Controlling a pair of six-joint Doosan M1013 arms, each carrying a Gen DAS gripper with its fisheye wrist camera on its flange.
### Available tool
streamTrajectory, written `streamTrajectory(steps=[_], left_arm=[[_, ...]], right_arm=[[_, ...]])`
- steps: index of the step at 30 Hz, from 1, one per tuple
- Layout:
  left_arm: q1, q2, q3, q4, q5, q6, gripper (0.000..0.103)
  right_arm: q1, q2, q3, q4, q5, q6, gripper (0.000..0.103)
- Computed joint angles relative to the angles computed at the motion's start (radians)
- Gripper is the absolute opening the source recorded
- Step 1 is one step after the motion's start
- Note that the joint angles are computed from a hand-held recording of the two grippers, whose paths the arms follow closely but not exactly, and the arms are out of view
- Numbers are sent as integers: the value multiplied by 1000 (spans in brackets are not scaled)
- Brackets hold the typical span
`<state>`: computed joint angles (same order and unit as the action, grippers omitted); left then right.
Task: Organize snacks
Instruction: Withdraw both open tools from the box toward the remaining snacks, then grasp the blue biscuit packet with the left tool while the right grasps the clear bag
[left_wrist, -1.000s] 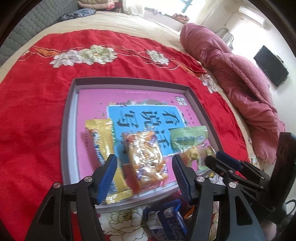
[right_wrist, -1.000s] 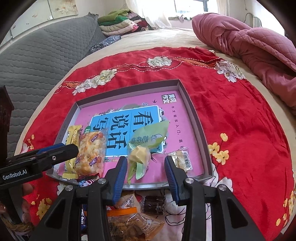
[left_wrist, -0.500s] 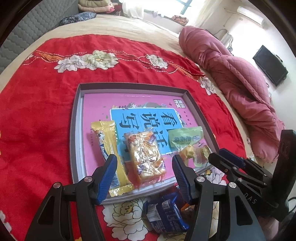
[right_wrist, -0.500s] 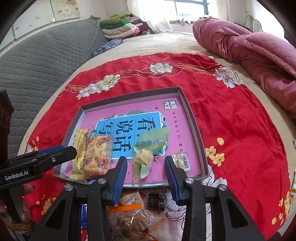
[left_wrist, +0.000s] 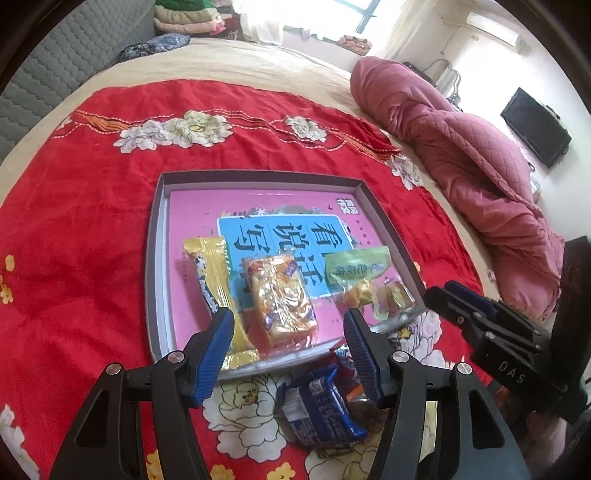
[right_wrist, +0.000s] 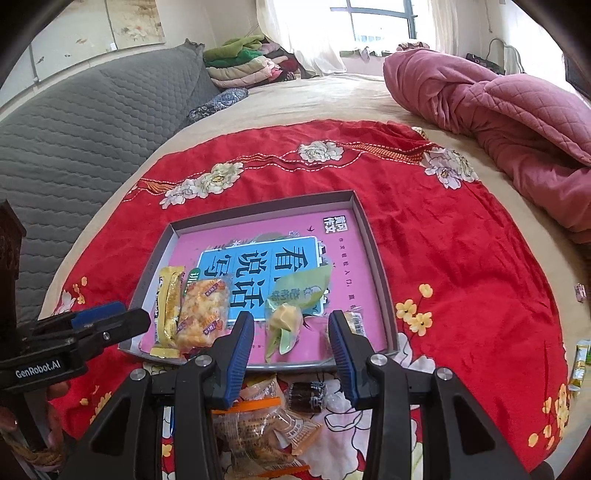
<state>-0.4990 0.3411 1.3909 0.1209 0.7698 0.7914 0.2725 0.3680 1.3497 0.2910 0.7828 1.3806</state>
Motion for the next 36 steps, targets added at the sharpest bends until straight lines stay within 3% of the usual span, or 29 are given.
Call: streamTrajectory(steps=[22, 26, 36], left_arm=[[-34, -22, 9, 41, 47, -25, 64], [-41, -25, 10, 52, 57, -29, 64], [-57, -33, 17, 75, 76, -49, 64]], right_arm=[[-27, -39, 35, 89, -16, -80, 43], [-29, -50, 51, 105, -24, -110, 49], [-41, -61, 70, 167, -27, -162, 50]])
